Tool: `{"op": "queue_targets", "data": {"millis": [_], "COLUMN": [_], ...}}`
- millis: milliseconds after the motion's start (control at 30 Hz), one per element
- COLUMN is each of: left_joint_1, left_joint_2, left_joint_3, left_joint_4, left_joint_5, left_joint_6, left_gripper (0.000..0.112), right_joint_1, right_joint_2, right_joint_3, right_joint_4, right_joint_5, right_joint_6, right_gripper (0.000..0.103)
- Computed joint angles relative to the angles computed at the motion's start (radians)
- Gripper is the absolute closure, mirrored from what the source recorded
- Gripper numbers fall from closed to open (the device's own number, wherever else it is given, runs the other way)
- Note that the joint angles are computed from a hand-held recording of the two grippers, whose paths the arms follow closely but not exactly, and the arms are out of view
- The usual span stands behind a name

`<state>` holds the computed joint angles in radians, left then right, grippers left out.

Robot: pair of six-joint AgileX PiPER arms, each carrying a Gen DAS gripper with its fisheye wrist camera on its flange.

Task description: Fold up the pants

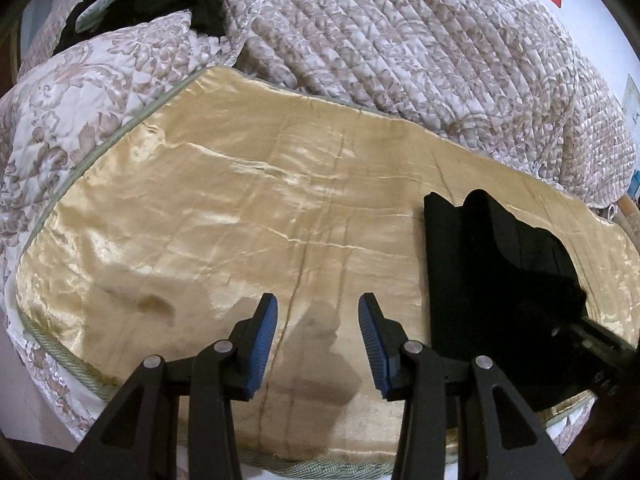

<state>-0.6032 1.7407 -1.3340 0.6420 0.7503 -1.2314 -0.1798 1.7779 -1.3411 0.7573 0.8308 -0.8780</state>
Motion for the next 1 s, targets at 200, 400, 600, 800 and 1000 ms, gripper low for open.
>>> {"op": "queue_targets", "data": {"millis": [200, 400, 600, 800, 1000], "left_joint_1": [0.006, 0.018, 0.02, 0.019, 0.025], "left_joint_2": [-0.015, -0.022, -0.022, -0.022, -0.026], "left_joint_3": [0.008, 0.017, 0.015, 0.014, 0.017], "left_joint_4": [0.001, -0.002, -0.007, -0.009, -0.015], "left_joint_5": [-0.015, -0.012, -0.013, -0.011, -0.021], "left_joint_6": [-0.004, -0.01, -0.009, -0.006, -0.001], "left_gripper": [0.067, 0.067, 0.067, 0.067, 0.067], "right_joint_1": [0.016, 0.056, 0.059, 0.085, 0.006], "right_joint_2": [-0.093, -0.093, -0.135, -0.116, -0.143], "right_joint_3": [0.047, 0.109, 0.149, 0.199, 0.162], "right_joint_4": [0.023, 0.015, 0.034, 0.049, 0.157], "right_joint_5": [-0.048, -0.084, -0.093, -0.149, 0.066], "right_joint_6": [-0.032, -0.064, -0.093, -0.19, -0.287], "right_gripper": [0.082, 0.082, 0.082, 0.074, 0.054]}}
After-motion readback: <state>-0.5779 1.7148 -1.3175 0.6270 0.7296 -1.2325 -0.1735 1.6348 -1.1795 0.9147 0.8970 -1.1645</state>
